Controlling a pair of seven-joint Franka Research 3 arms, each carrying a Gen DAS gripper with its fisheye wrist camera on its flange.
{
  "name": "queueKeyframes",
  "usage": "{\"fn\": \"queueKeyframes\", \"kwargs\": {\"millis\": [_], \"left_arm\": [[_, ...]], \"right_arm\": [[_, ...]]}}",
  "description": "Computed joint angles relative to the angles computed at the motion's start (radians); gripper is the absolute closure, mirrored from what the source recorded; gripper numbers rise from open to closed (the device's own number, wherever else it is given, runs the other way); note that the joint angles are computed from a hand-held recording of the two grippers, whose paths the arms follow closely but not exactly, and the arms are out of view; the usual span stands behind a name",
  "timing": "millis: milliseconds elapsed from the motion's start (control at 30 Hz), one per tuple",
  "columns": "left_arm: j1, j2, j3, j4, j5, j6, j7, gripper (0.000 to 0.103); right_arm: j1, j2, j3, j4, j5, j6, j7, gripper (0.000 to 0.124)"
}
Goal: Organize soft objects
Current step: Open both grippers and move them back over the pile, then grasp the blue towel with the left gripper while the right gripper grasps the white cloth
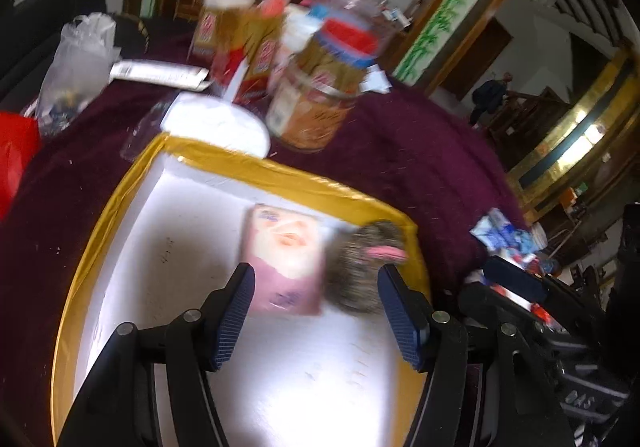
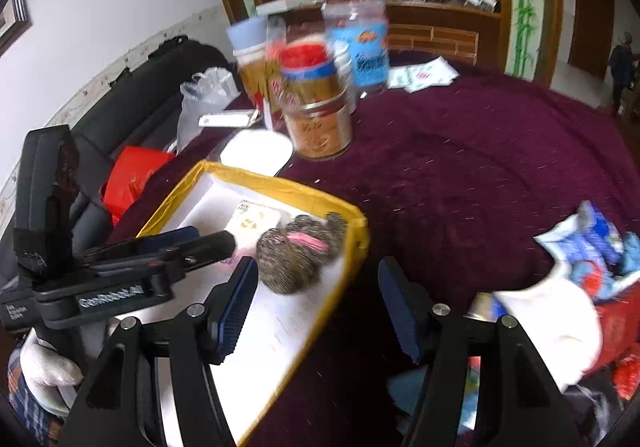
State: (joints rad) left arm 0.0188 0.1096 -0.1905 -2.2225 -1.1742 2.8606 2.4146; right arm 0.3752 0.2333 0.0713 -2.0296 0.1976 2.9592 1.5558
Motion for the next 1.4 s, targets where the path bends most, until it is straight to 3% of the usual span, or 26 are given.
{"fn": "queueKeyframes", "kwargs": {"millis": [100,233,367,500,733,1000,1033,1133,1167,1200,1267,1300,1400], "left_arm": [[-0.024,-0.078,-0.013,-0.049,-0.109,-0.006,0.113,0.027],[-0.091,-0.127,0.0,-0.085,-0.129,-0.018,0.146,0.025],[-0.159,-0.118,-0.01,-0.09,-0.066,-0.018,0.106,0.025],[-0.199,-0.072,-0.03,-0.069,0.04,-0.015,0.002,0.025],[-0.242,0.048,-0.079,-0.02,0.372,0.112,-0.269,0.025],[-0.296,0.12,-0.029,-0.011,0.717,0.168,-0.552,0.025],[-0.282,0.126,-0.042,-0.006,0.726,0.154,-0.559,0.025],[-0.191,0.135,-0.136,0.004,0.676,0.136,-0.515,0.03],[-0.162,0.136,-0.167,0.006,0.664,0.136,-0.495,0.053],[-0.11,0.137,-0.222,0.008,0.618,0.137,-0.447,0.064],[-0.047,0.125,-0.287,0.002,0.557,0.137,-0.398,0.067],[0.003,0.114,-0.346,-0.008,0.476,0.152,-0.319,0.067],[0.069,0.068,-0.432,-0.029,0.258,0.167,-0.125,0.067]], "right_arm": [[0.005,-0.102,-0.029,-0.128,-0.036,0.08,0.026,0.051],[-0.043,-0.232,-0.042,-0.292,-0.054,0.154,0.068,0.051],[-0.119,-0.312,-0.036,-0.407,-0.023,0.19,0.078,0.05],[-0.104,-0.361,-0.098,-0.493,0.125,0.21,-0.021,0.05],[0.18,-0.429,-0.416,-0.592,0.501,0.254,-0.346,0.05],[0.435,-0.496,-0.716,-0.623,0.672,0.298,-0.533,0.05],[0.452,-0.507,-0.744,-0.629,0.664,0.306,-0.528,0.05],[0.418,-0.519,-0.739,-0.646,0.63,0.314,-0.496,0.05],[0.406,-0.519,-0.735,-0.65,0.618,0.312,-0.485,0.05],[0.395,-0.519,-0.732,-0.655,0.606,0.309,-0.474,0.05],[0.399,-0.527,-0.744,-0.663,0.581,0.309,-0.457,0.05],[0.42,-0.537,-0.762,-0.668,0.568,0.314,-0.452,0.05],[0.474,-0.554,-0.788,-0.674,0.526,0.328,-0.429,0.05]]}}
